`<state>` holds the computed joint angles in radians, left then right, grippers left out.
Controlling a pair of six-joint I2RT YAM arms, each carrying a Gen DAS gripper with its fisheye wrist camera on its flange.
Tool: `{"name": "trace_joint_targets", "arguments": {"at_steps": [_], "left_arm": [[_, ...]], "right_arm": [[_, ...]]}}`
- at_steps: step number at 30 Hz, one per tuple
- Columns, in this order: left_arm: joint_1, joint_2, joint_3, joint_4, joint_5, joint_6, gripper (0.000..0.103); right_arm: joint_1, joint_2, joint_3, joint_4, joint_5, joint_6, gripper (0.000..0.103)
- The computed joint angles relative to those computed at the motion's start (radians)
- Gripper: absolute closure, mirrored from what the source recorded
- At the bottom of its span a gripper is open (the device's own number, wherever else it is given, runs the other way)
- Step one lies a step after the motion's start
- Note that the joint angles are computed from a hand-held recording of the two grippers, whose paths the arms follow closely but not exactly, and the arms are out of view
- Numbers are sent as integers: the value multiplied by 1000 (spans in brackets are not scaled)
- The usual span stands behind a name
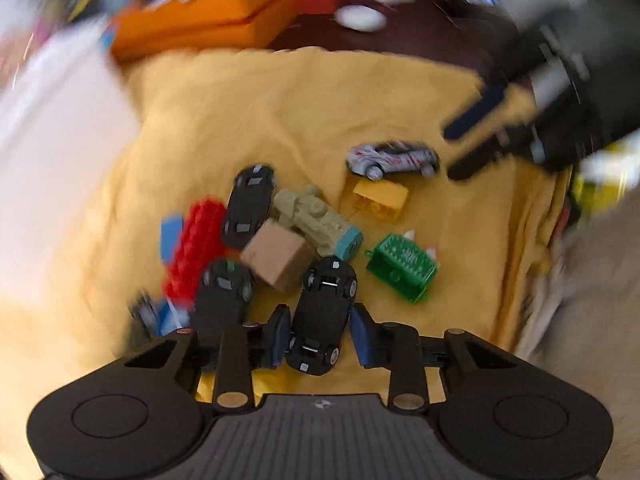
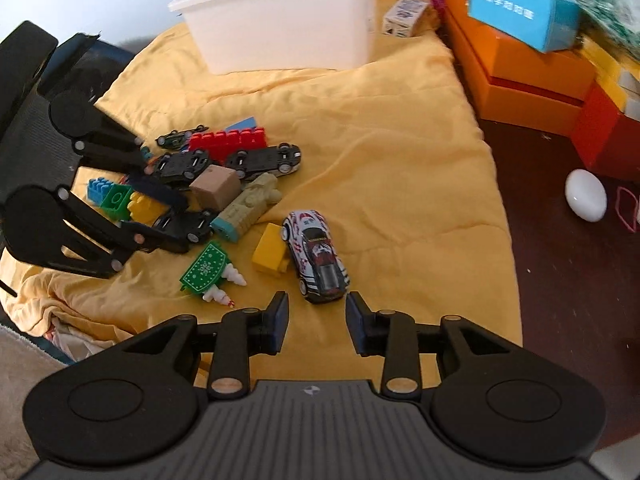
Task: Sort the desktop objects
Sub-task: 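Grasp the white-red toy car with the right gripper while the left grasps a black car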
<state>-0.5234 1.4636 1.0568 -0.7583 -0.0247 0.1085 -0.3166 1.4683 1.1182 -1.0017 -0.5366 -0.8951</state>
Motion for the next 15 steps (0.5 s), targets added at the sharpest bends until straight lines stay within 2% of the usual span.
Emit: {"name": "trace_joint_targets", "arguments": {"at_steps": [2, 7, 9, 11, 12, 15], "left_arm": [[28, -35, -19, -15, 75, -120, 69], [-28, -132, -101, 11, 159, -398, 69], [-60, -154, -132, 37, 108, -448, 69], [-116, -161, -137, 46, 1, -489, 64], [-137, -155, -128, 41, -44, -492, 61], [-214, -138, -101, 28, -191, -469, 61]], "right_arm": [[-4, 0, 3, 2, -6, 4, 67], [4, 26, 22, -10, -22, -3, 67], [15, 40, 31, -14, -22, -8, 67], [23, 47, 37, -17, -27, -18, 67], [26, 50, 41, -17, -31, -23, 67], [31, 59, 50, -10, -40, -30, 67]]}}
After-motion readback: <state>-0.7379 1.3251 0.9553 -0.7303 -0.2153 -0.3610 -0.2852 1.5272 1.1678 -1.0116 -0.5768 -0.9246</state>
